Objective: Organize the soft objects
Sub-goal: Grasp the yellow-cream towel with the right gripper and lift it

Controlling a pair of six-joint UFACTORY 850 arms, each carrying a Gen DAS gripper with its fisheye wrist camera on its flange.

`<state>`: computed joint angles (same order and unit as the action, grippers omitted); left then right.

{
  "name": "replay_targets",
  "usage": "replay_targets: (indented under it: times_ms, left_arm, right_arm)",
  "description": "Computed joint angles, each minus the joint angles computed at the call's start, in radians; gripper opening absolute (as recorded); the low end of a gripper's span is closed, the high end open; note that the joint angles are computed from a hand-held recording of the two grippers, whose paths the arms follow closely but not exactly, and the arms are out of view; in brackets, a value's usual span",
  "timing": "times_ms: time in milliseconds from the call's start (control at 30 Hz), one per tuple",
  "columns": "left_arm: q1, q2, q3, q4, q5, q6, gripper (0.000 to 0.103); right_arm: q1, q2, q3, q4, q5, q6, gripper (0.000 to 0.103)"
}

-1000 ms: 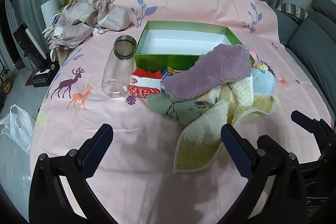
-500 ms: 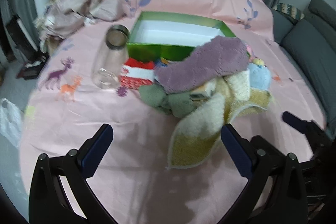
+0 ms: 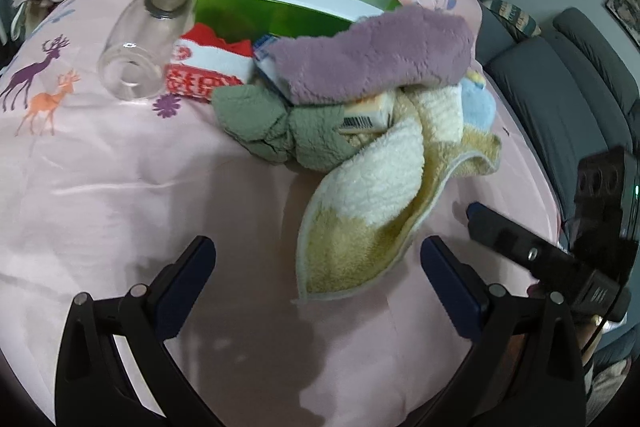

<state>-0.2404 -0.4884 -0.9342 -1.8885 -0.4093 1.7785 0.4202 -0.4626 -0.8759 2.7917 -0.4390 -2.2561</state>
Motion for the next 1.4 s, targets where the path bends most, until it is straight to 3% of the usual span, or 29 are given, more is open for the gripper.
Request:
replay_targets:
  times_ms: [100, 167, 233, 333, 367, 400, 433, 467, 567, 700, 1033, 1200, 1400]
  left_arm:
    - [-0.008, -0.018, -0.018, -0.007, -0.021, 0.035, 0.1]
    - [-0.019, -0.029, -0.033, -0.005, -0.022, 0.049, 0.092]
    - [-0.028, -0.043, -0.052, 0.015, -0.015, 0.036, 0.067]
    - [-0.031, -0.074, -0.089, 0.07, -0.006, -0.022, 0.047]
    - [-0.029, -0.081, -0.094, 0.079, -0.02, -0.031, 0.041]
    - [-0.026, -0.085, -0.1, 0.095, -0.032, -0.044, 0.028]
    - [-0.022, -0.092, -0.107, 0.12, -0.055, -0.063, 0.015]
    - [-0.014, -0.1, -0.112, 0.141, -0.098, -0.077, 0.008]
    - [-0.004, -0.097, -0.108, 0.14, -0.172, -0.069, 0.008]
    - [0.009, -0.032, -0.049, 0.092, -0.24, -0.01, 0.007]
    - [0.012, 0.193, 0.072, -0.047, -0.327, 0.209, 0.007]
    - [0.037, 0.242, 0.043, -0.042, -0.334, 0.233, 0.007]
    - [0.042, 0.201, -0.075, -0.038, -0.294, 0.21, 0.007]
  right_arm:
    - [-0.02, -0.025, -0.017, -0.128, -0.066, 0.137, 0.099]
    - [-0.033, -0.052, -0.045, -0.211, -0.09, 0.234, 0.091]
    - [-0.039, -0.083, -0.079, -0.261, -0.087, 0.298, 0.078]
    - [-0.045, -0.119, -0.113, -0.334, -0.095, 0.378, 0.056]
    - [-0.048, -0.128, -0.119, -0.353, -0.104, 0.398, 0.046]
    - [-0.049, -0.136, -0.123, -0.363, -0.119, 0.408, 0.042]
    - [-0.049, -0.137, -0.124, -0.37, -0.124, 0.409, 0.03]
    - [-0.048, -0.14, -0.125, -0.37, -0.126, 0.402, 0.023]
    - [-0.053, -0.133, -0.109, -0.373, -0.172, 0.4, 0.016]
    - [-0.048, -0.083, -0.063, -0.347, -0.22, 0.339, 0.015]
    - [-0.017, 0.154, 0.071, -0.21, -0.306, 0.08, 0.015]
    - [-0.016, 0.192, 0.018, -0.179, -0.273, -0.009, 0.015]
    - [-0.025, 0.171, -0.099, -0.147, -0.213, -0.095, 0.015]
